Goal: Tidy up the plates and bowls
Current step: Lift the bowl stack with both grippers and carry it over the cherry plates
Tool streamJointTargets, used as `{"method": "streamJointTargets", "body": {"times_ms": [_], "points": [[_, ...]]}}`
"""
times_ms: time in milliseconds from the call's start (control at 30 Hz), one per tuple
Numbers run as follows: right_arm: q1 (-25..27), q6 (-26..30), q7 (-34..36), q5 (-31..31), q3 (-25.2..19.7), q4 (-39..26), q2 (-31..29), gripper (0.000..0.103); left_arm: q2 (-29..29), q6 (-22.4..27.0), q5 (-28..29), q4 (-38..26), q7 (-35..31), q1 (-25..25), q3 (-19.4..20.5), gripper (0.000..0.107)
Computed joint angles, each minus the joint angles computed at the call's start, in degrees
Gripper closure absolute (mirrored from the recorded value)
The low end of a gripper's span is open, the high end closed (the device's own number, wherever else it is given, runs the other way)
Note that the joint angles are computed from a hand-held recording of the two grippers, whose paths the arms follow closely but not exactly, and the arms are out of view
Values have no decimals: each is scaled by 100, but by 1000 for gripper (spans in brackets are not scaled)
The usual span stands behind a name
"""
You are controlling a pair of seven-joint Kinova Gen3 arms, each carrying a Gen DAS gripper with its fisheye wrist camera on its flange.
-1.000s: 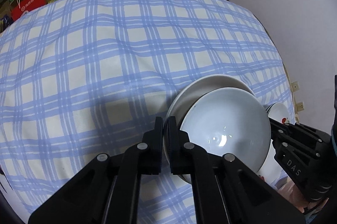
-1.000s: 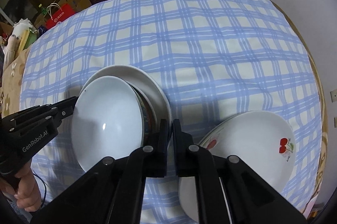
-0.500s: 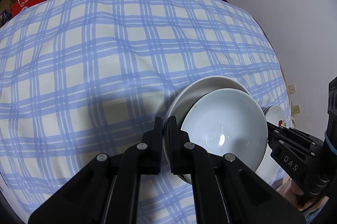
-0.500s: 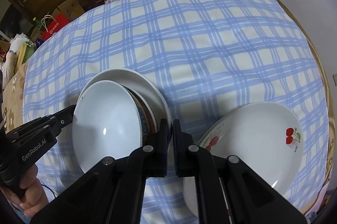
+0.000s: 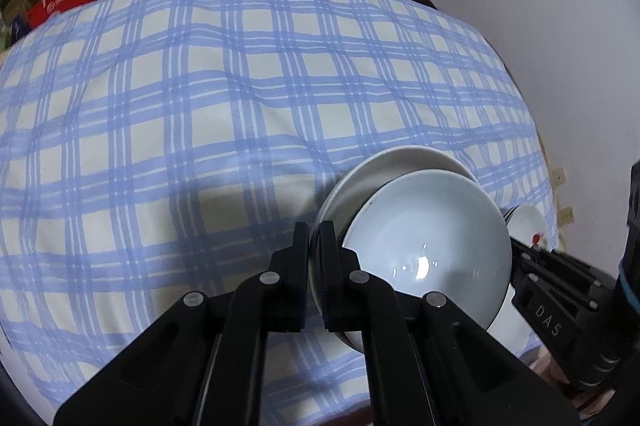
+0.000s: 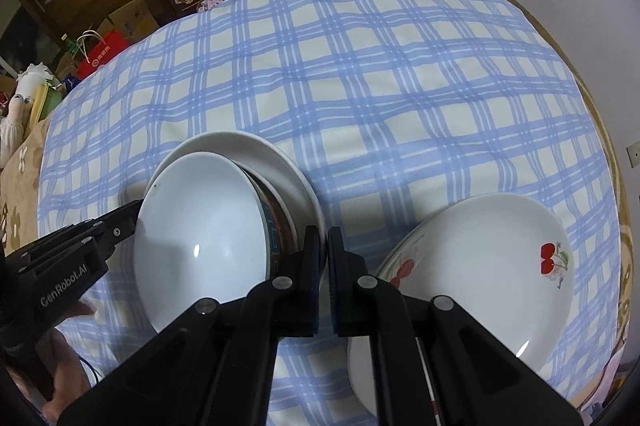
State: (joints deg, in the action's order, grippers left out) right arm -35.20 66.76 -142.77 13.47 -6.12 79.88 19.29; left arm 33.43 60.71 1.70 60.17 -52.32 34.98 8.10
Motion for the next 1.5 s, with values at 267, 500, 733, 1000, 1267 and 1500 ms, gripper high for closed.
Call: {"method": "streamJointTargets", "body": {"times_ms": [267, 500, 733, 1000, 1267, 1500], "points": [[-109, 164, -21, 144, 9, -83, 36, 96, -28, 127, -189, -24, 195, 154, -94, 104], [-28, 142, 138, 79, -14, -68, 0, 97, -50, 173, -384, -83, 368, 266, -121, 105], [-83, 215, 252, 151, -21, -146, 2, 97, -48, 245, -307, -138, 371, 186, -86, 105], [-77, 197, 338, 173, -24, -93, -88, 98, -166, 247, -383, -55, 442, 234, -103, 105], [-10, 159, 319, 152, -73, 14, -372, 97, -320, 292, -545, -158, 568, 383, -119, 104], [78, 242, 267, 258, -134, 108, -726, 97, -374, 377, -815, -464, 711, 636, -128, 104]]}}
